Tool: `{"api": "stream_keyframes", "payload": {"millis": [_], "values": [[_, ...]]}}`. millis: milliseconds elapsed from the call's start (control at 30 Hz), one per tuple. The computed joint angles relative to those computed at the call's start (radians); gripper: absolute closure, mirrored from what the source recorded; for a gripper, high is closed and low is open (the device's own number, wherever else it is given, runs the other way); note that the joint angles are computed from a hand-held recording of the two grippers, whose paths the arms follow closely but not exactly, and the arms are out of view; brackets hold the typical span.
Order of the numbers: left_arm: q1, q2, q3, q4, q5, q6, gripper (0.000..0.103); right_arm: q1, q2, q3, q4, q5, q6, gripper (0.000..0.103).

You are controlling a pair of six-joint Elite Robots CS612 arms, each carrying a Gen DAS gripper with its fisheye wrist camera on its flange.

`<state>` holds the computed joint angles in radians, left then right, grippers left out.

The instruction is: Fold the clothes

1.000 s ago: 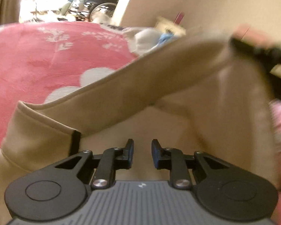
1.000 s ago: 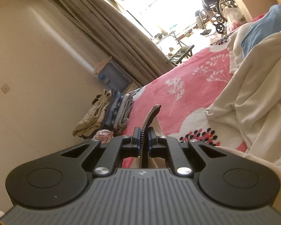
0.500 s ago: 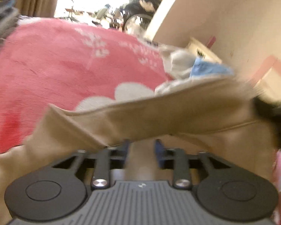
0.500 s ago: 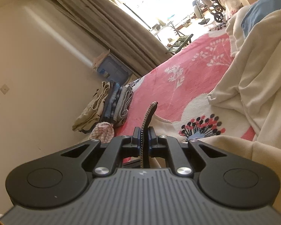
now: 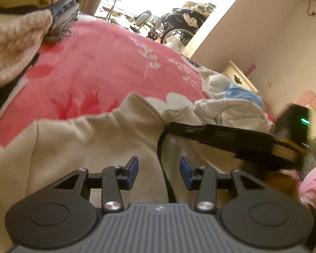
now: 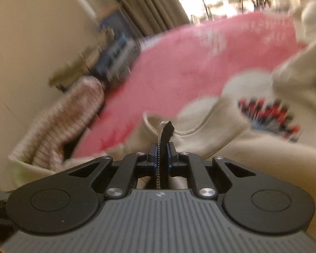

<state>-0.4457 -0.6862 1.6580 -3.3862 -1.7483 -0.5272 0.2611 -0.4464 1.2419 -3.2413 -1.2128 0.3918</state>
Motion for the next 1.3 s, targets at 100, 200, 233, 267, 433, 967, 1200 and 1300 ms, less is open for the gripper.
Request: {"api": "stream_keyframes", "payload": {"millis": [100,200,233,267,433,967,1200,1300], "values": [[-0.005,0.006,-0.004,0.013,0.001,0.020,0.060,-0.013,0.019,-0.022,0.005,0.061,0.074,0.083],[-0.011,0.013,-0.020,0.027,0.011,0.044,0.060,-0.045,0.048,-0.047,-0.071,0.211,0.278,0.063],[-0.013,0.015,-0.023,0.025,0.013,0.051,0.060,-0.055,0.065,-0.060,-0.128,0.254,0.378,0.061],[-0.015,0.019,-0.032,0.029,0.021,0.057,0.059,-0.064,0.082,-0.074,-0.186,0.288,0.480,0.061],[-0.004,0.044,-0.104,0.105,-0.031,0.033,0.058,-0.095,0.094,-0.057,-0.430,0.313,0.785,0.060],[0.014,0.075,-0.229,0.276,-0.061,-0.003,0.103,-0.055,-0.293,0.432,-0.003,0.169,-0.350,0.062],[0.010,0.059,-0.233,0.362,-0.067,0.061,0.097,0.054,-0.254,0.343,0.199,-0.219,-0.634,0.073],[0.007,0.054,-0.218,0.370,-0.078,0.095,0.077,0.062,-0.246,0.351,0.193,-0.257,-0.621,0.091]]}}
